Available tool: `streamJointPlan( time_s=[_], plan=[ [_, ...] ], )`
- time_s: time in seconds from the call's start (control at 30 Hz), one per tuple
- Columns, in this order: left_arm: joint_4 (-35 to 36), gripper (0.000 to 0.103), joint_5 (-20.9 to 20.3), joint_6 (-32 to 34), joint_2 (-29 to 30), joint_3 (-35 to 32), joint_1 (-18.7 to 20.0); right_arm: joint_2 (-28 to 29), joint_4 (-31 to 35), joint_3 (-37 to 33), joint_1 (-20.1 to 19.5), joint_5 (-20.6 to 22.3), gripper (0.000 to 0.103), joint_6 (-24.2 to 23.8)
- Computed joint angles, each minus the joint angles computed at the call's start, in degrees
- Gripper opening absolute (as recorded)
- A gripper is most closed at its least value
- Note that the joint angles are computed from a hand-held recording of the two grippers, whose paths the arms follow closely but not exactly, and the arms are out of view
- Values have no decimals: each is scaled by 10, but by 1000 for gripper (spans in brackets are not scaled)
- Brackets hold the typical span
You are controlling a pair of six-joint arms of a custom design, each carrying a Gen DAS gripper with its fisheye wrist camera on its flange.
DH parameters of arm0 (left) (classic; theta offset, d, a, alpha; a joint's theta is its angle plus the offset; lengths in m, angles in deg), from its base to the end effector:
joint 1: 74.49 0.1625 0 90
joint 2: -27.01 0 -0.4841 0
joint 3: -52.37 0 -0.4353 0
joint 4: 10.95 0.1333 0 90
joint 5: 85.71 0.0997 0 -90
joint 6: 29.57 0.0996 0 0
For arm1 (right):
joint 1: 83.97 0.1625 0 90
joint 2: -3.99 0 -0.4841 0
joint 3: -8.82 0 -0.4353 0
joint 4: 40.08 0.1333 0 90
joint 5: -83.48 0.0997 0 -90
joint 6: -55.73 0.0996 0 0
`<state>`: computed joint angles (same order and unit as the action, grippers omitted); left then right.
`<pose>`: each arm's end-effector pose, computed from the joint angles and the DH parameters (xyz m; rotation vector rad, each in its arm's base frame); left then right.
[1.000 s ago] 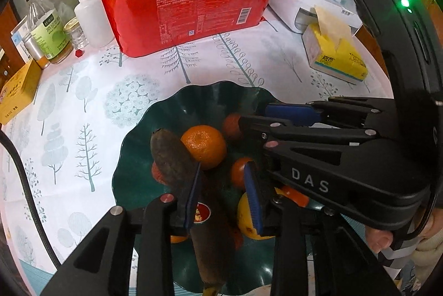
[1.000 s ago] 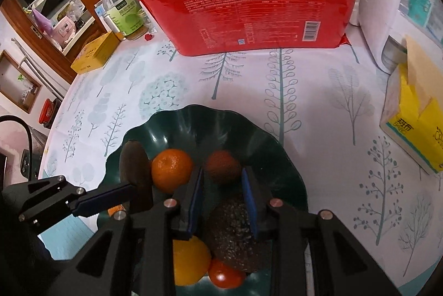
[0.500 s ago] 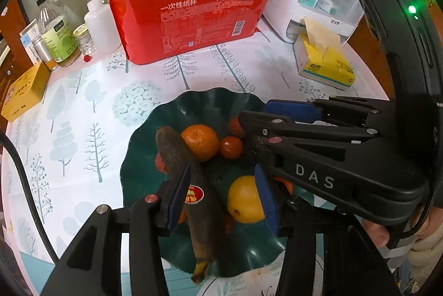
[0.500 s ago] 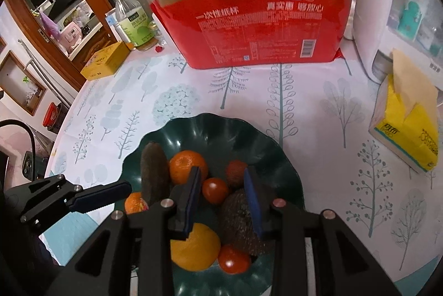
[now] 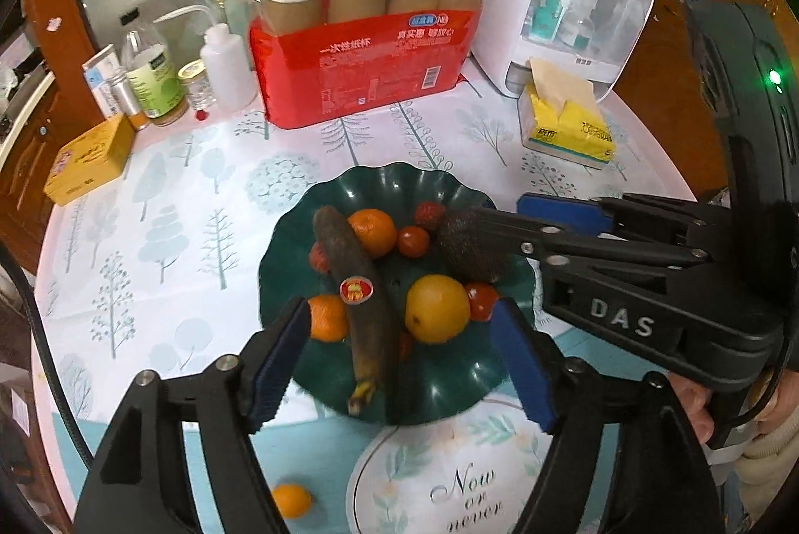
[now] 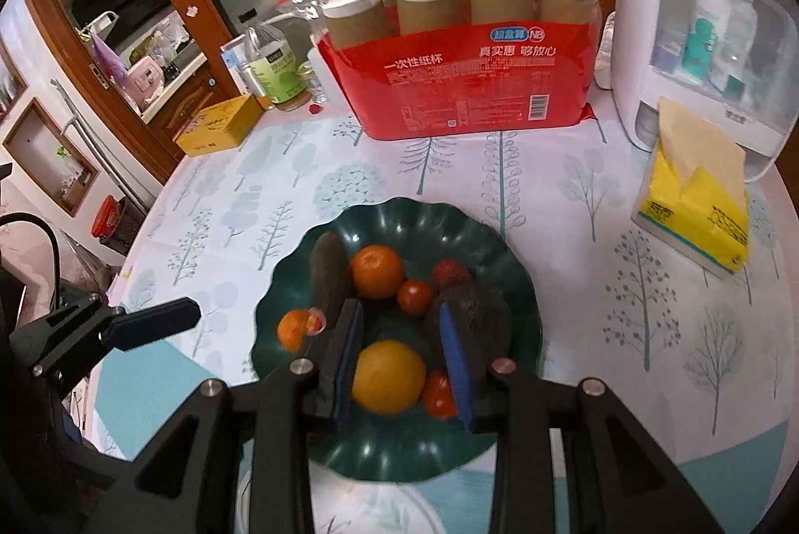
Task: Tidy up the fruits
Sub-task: 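Carry tomato and lychee onto the green plate and open both tools, then move the left tool toward the last tangerine on the runner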
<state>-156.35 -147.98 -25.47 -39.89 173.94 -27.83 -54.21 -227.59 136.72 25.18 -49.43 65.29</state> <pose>-0.2417 -0.5178 0.1658 1.0742 2.4552 -0.2382 0.2352 -0.4776 0.1477 -0.0322 -2.4231 0.8135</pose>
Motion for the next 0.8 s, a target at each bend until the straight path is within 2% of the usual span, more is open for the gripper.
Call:
streamJointPlan(
  time_s=[0.33, 0.5, 0.8],
  plan=[
    [34, 82, 19, -42, -98, 39, -28, -27, 2, 35, 71, -13, 33, 44],
    [54, 84, 34, -60, -159, 57, -38, -27, -4, 40, 115, -27, 45, 56],
    [72, 86, 69, -91, -234, 90, -40, -4, -16, 47, 163, -44, 47, 69]
  ],
)
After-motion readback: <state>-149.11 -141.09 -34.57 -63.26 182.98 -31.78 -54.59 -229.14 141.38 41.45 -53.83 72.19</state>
